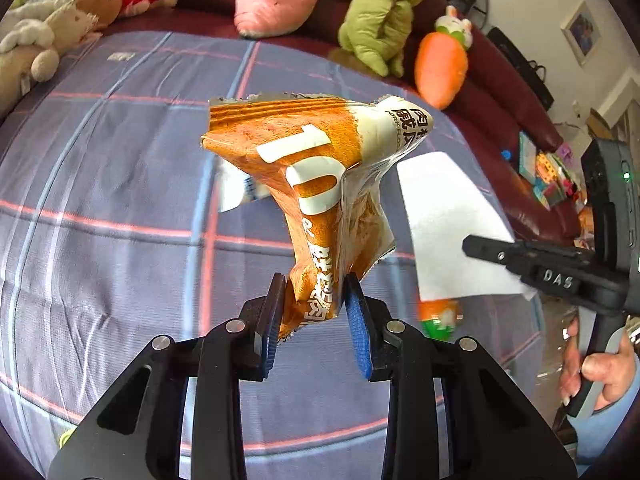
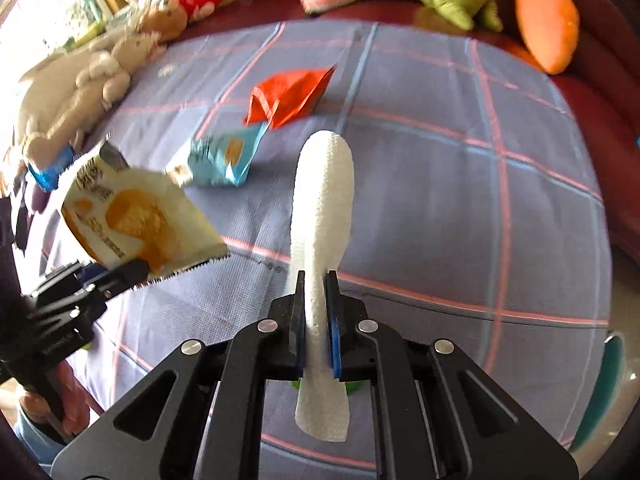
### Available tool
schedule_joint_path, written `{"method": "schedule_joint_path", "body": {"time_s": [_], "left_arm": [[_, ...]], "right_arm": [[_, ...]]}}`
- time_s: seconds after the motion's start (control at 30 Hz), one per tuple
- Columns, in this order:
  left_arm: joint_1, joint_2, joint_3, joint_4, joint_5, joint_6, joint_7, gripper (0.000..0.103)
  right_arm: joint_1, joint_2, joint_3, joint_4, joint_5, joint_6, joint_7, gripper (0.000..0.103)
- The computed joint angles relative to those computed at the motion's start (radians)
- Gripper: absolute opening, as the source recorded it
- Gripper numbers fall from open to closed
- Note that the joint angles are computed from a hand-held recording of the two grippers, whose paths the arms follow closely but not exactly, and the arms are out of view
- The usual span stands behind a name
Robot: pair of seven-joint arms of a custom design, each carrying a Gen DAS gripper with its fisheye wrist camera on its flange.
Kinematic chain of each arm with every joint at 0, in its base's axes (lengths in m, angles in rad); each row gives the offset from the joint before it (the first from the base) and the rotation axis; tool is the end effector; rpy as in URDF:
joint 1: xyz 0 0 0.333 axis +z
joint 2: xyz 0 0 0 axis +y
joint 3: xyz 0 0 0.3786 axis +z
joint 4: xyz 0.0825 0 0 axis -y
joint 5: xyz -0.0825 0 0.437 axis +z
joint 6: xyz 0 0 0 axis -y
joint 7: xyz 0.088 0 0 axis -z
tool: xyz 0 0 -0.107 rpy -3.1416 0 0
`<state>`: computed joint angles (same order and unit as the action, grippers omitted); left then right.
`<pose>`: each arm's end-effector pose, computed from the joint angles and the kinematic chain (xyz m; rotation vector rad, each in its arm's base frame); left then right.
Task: Collect trash
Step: 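Carry the orange snack bag and white napkin over the teal bucket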
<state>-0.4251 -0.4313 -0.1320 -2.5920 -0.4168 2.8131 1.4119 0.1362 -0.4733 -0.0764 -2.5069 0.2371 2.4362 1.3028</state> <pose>0.3978 -0.2289 0.5011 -1.9848 2.0964 -1.0074 0.4512 0.0248 0.5218 -2.0796 1.7367 -0.2297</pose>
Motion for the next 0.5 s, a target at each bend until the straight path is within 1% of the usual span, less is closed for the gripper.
{"method": "schedule_joint_path", "body": {"time_s": [0.23,0.5], "left_arm": [[-0.033,0.036,-0.058,0.067,0.036,-0.005,-0.020,0.031],[-0.079,0.143,-0.133,0.181,0.095,-0.005,-0.041,0.031]], "right_arm": [[-0.062,-0.112,-0.054,-0.033,-0.011,-0.033,-0.031,0.009],[-0.182,-0.193,-0.120,-0.078,-0.046,-0.057,-0.044,0.009]]}}
